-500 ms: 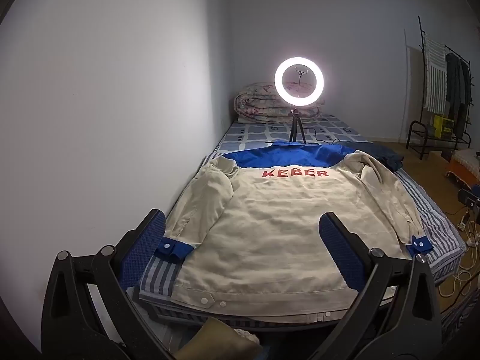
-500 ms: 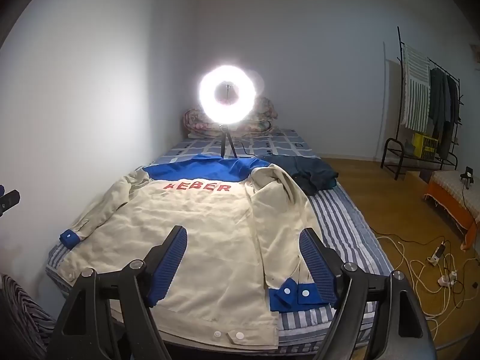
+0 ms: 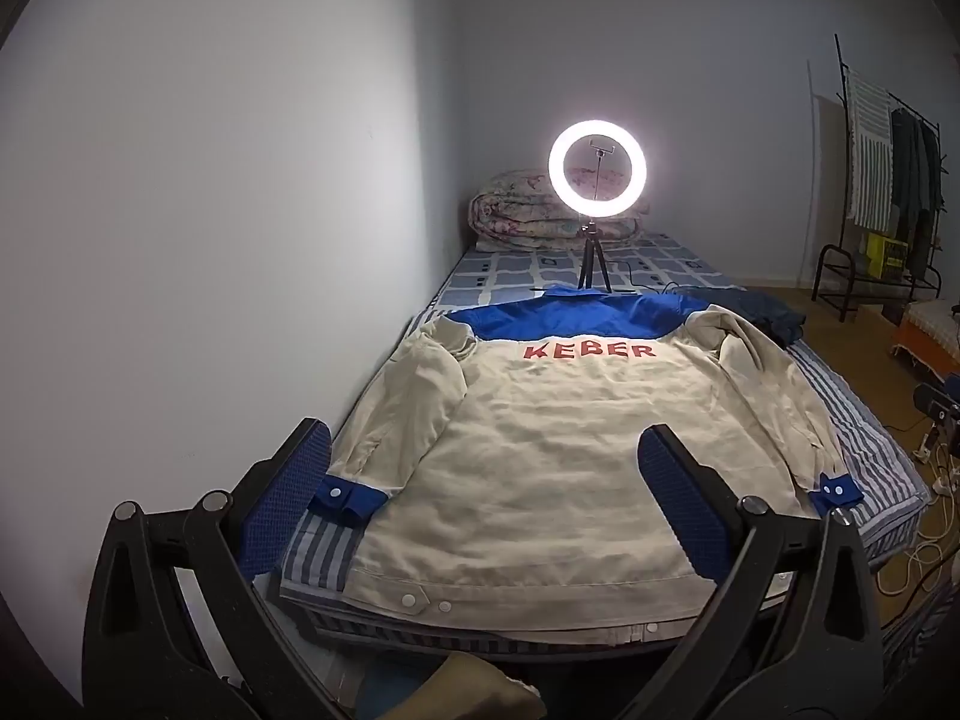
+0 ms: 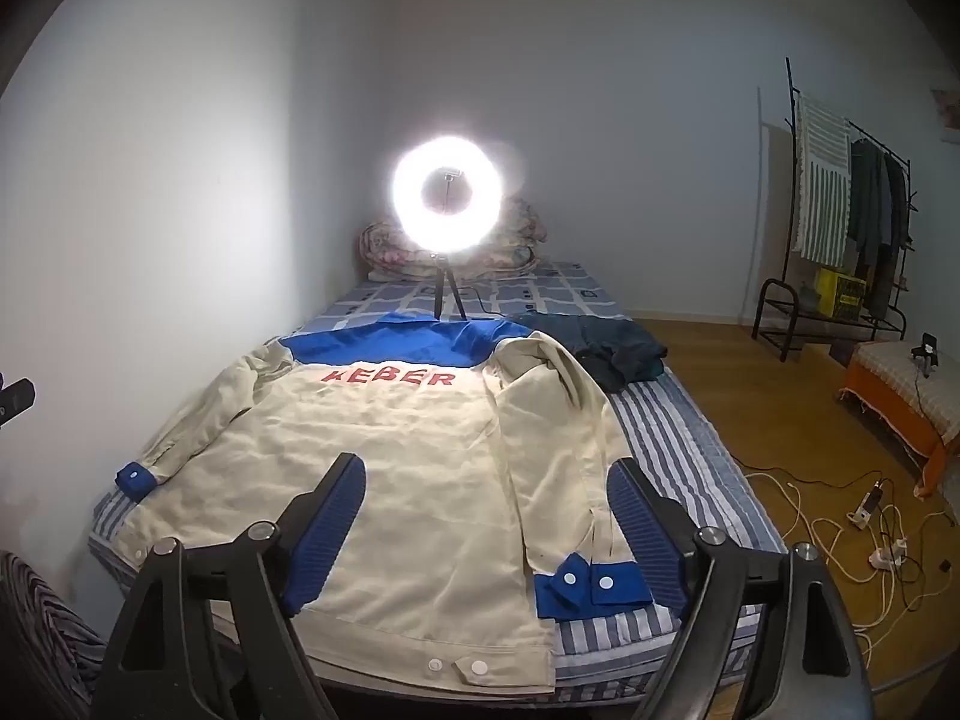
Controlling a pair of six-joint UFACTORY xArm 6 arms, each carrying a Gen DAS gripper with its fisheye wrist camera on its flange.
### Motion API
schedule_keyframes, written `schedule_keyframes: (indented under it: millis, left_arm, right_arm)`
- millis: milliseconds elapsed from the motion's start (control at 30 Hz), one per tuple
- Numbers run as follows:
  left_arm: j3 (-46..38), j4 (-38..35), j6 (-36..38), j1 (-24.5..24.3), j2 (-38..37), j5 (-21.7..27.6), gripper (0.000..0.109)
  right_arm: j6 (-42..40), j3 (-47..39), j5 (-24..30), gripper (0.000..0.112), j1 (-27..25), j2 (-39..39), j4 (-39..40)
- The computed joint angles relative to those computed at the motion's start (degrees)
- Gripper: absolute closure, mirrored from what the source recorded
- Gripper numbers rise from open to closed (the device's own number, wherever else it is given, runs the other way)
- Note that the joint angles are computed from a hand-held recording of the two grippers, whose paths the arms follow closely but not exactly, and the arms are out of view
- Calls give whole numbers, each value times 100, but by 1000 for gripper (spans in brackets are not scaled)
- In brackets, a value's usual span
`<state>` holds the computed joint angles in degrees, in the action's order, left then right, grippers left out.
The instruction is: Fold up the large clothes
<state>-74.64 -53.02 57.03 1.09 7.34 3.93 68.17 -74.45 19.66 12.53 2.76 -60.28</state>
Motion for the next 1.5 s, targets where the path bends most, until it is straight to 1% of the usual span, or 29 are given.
schedule_keyframes:
  millis: [167,233,367,400,667,1033,1200,1267,1367,1500]
  left_arm:
    - [27,100,-94,2,-11,-27,6]
    - [28,120,-112,2,-11,-24,6]
    - [34,148,-144,13,-23,28,6]
    - [35,251,-230,32,-39,54,6]
    - [58,225,-212,27,-59,52,6]
    - [34,218,-203,36,-37,73,6]
    - [16,74,-66,30,12,74,6]
    - [21,143,-119,33,17,80,6]
    - [103,-94,95,-56,14,-38,6]
    - [87,-32,15,-52,30,-30,6]
  right_arm:
    - [216,-48,144,18,62,22,-253]
    - [333,-68,184,13,70,32,-388]
    - [533,-82,219,10,98,37,-631]
    - [585,-79,234,10,109,28,-678]
    - [683,-76,199,10,100,38,-684]
    - [786,-61,326,10,161,21,-764]
    - [785,-64,402,10,196,3,-769]
    - [806,-65,429,10,202,-5,-784]
    - [790,-77,435,10,192,-2,-744]
    - [771,-74,437,10,194,-8,-747]
